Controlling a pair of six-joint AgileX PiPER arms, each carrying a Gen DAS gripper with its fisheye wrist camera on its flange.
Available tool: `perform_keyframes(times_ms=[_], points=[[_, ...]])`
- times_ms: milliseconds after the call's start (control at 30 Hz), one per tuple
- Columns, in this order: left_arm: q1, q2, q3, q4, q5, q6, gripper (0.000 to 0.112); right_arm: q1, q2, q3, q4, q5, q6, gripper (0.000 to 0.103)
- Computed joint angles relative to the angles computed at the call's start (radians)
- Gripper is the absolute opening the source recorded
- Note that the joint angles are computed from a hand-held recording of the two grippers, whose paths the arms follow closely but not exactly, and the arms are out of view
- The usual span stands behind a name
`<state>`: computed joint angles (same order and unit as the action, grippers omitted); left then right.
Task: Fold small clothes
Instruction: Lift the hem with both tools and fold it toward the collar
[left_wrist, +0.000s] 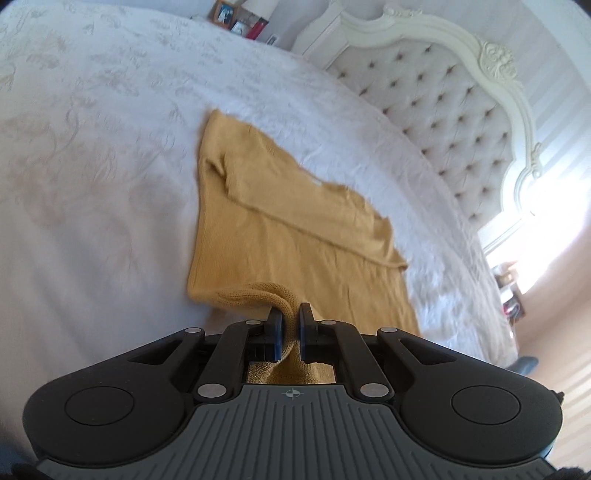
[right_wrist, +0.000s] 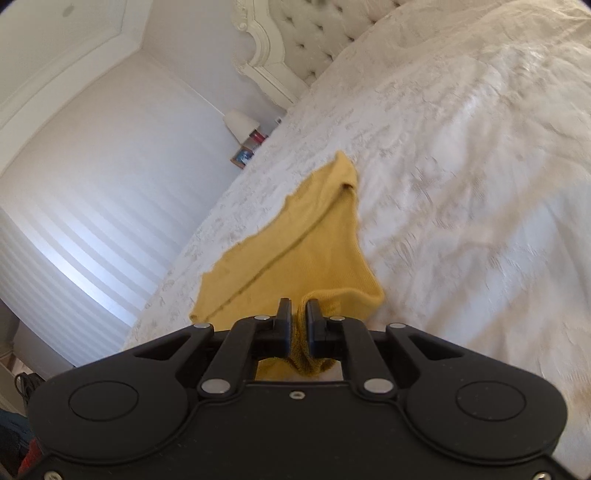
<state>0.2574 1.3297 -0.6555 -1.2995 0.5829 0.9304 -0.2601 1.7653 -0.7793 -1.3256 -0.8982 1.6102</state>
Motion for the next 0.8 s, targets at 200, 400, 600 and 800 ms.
perform_keyframes(times_ms=[200,400,600,800], points=[[-0.013,0.075,-0.101,-0.052,-0.017,0.02,0.008,0.065,0.043,-0.184,0.006,0.072,0.079,0.009],[-0.027,0.131,-0.125,-0.058,-0.03,0.028,0.008,0.154,0.047,-0.294,-0.35,0.28,0.359,0.045],[0.015,0.144,-0.098,-0.07,0.002,0.059,0.008,0.11,-0.003,-0.086,-0.399,0.23,0.343,0.064],[0.021,0.147,-0.089,-0.07,0.005,0.072,0.008,0.069,0.036,-0.031,-0.326,0.118,0.24,0.017]])
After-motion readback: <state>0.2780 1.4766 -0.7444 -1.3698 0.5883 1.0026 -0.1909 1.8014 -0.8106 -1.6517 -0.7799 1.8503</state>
